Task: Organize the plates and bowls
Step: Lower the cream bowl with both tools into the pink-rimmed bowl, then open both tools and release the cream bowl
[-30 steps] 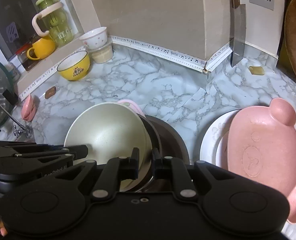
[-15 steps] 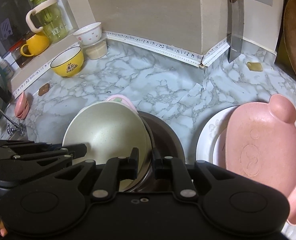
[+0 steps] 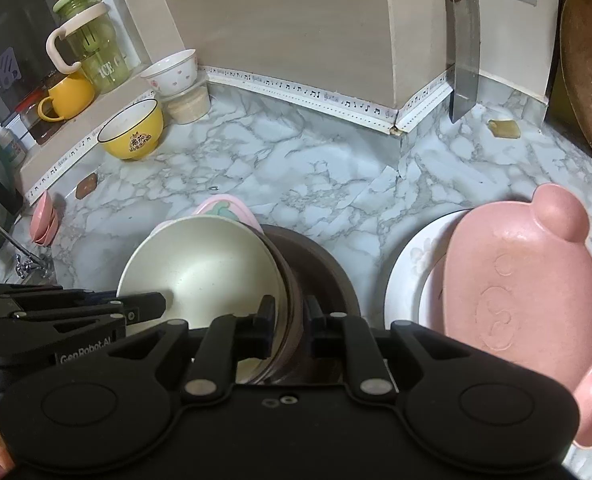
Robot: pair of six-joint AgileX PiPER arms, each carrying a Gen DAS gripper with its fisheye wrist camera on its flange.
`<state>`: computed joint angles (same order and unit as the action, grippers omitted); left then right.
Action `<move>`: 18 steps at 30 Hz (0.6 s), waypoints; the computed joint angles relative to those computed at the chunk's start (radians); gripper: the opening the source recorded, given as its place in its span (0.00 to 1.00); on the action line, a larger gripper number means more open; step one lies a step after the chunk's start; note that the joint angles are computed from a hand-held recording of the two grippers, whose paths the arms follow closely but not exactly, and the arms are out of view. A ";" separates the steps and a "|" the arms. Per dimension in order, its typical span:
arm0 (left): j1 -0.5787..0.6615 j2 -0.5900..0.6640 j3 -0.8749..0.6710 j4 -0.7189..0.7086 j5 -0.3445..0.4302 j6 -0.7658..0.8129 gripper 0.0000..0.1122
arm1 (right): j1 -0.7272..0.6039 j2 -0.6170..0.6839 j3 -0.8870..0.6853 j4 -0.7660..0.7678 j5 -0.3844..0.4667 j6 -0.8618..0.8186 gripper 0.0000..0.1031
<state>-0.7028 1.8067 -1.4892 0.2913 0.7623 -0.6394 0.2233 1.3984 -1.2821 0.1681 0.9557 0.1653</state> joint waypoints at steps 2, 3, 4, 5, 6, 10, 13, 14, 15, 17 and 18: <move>-0.003 -0.009 0.008 0.003 -0.012 0.002 0.13 | -0.003 -0.009 0.003 -0.005 0.002 -0.001 0.16; -0.003 -0.016 0.015 0.002 -0.022 0.005 0.16 | -0.006 -0.013 0.005 -0.006 0.000 -0.004 0.16; -0.006 -0.022 0.021 0.004 -0.028 0.005 0.20 | -0.008 -0.018 0.007 -0.008 0.000 -0.004 0.17; -0.010 -0.026 0.026 0.015 -0.034 0.002 0.23 | -0.012 -0.024 0.009 -0.004 0.002 -0.009 0.19; -0.014 -0.032 0.033 0.024 -0.042 -0.001 0.31 | -0.020 -0.028 0.010 0.011 0.002 -0.025 0.20; -0.030 -0.061 0.070 0.076 -0.071 -0.049 0.55 | -0.031 -0.051 0.019 0.027 -0.002 -0.057 0.33; -0.025 -0.079 0.085 0.069 -0.079 -0.045 0.55 | -0.043 -0.069 0.025 0.048 -0.004 -0.076 0.63; -0.021 -0.087 0.091 0.062 -0.081 -0.044 0.55 | -0.045 -0.075 0.025 0.048 -0.004 -0.077 0.74; -0.017 -0.094 0.098 0.059 -0.084 -0.043 0.55 | -0.046 -0.080 0.025 0.043 -0.007 -0.074 0.79; -0.016 -0.113 0.119 0.070 -0.092 -0.054 0.56 | -0.046 -0.095 0.028 0.030 -0.010 -0.069 0.85; -0.017 -0.123 0.132 0.080 -0.096 -0.064 0.60 | -0.048 -0.101 0.027 0.026 -0.006 -0.069 0.86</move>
<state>-0.7202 1.6839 -1.3567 0.3715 0.6658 -0.7039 0.1755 1.2978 -1.2555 0.1939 0.9498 0.0963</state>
